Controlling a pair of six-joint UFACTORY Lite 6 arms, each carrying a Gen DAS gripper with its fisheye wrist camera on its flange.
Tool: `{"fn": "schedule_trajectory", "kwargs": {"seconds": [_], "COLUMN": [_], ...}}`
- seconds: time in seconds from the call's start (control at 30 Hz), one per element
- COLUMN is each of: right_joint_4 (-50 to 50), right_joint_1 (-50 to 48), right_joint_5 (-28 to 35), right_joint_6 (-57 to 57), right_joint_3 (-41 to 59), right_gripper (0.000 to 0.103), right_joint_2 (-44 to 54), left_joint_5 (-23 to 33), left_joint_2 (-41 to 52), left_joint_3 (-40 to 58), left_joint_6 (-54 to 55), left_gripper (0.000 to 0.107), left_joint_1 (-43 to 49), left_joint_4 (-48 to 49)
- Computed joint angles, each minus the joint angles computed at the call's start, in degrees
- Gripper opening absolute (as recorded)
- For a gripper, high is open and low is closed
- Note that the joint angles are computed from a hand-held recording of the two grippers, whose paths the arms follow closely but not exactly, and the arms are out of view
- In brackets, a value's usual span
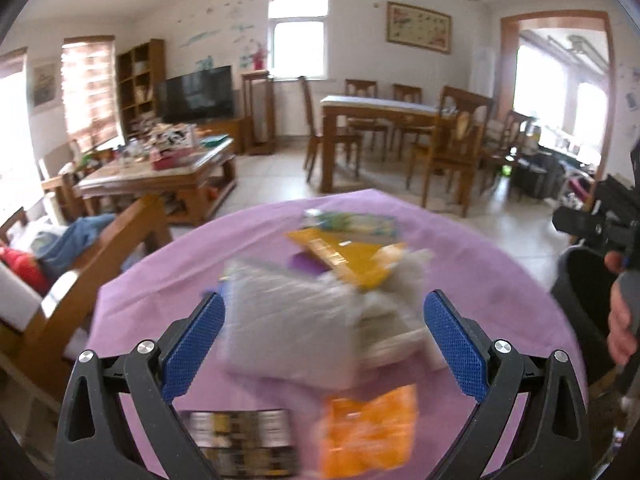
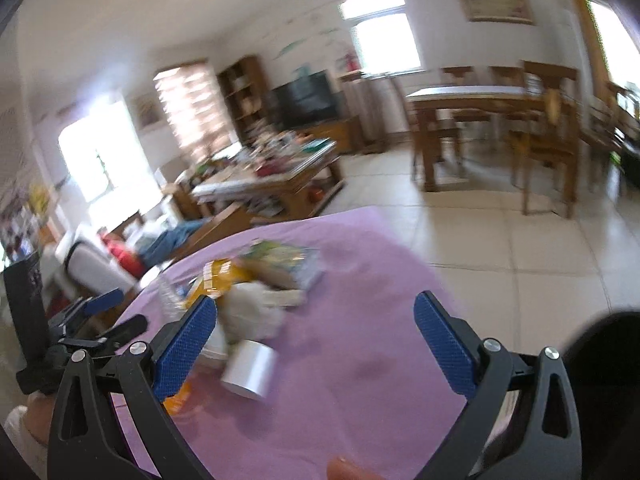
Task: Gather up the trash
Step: 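Move both tools back over the table, then grasp the yellow snack bag with the right tool while the left tool grasps the silver foil packet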
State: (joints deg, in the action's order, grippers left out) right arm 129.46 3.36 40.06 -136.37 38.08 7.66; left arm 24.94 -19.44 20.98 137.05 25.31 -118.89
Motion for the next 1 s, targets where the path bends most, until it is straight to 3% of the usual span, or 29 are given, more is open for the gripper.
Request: {"fn": "schedule_trajectory", "kwargs": {"seconds": [0.17,0.27,0.33,0.47,0.5,0.7,0.83,1.0], "right_joint_4": [-0.5,-4.7,-16.1,-40.1,-46.1,-77.7,-69.8,-46.2], "right_joint_1": [12.5,17.9,20.6,23.1,23.8,24.3,23.5,21.7], "right_joint_5": [-9.9,-15.6,-20.6,-25.0,-25.7,-21.1,-20.9,-19.4], "right_joint_6": [2.6,7.3,18.5,42.4,48.3,79.6,72.2,49.9], "right_joint_3": [11.6,20.2,28.9,42.1,45.1,57.6,55.0,45.1], "right_gripper": [0.096,0.088,0.084,0.082,0.078,0.053,0.045,0.04], "right_joint_2": [6.0,11.1,16.5,26.4,29.0,39.7,38.9,32.7], "left_joint_5": [4.0,6.5,7.2,6.3,6.3,7.9,9.7,11.7], "left_joint_2": [8.6,14.3,16.8,23.1,24.3,32.1,35.1,33.5], "left_joint_3": [4.0,7.2,9.3,14.5,15.5,21.1,22.1,20.1], "left_joint_6": [3.1,-0.7,-2.1,-2.2,-2.6,-6.0,-5.0,-6.0], "left_gripper": [0.098,0.098,0.098,0.098,0.098,0.098,0.08,0.059], "left_joint_1": [7.1,8.9,8.8,6.4,5.8,5.9,7.0,8.8], "left_joint_4": [6.3,12.4,14.1,13.5,13.6,17.8,18.4,19.5]}}
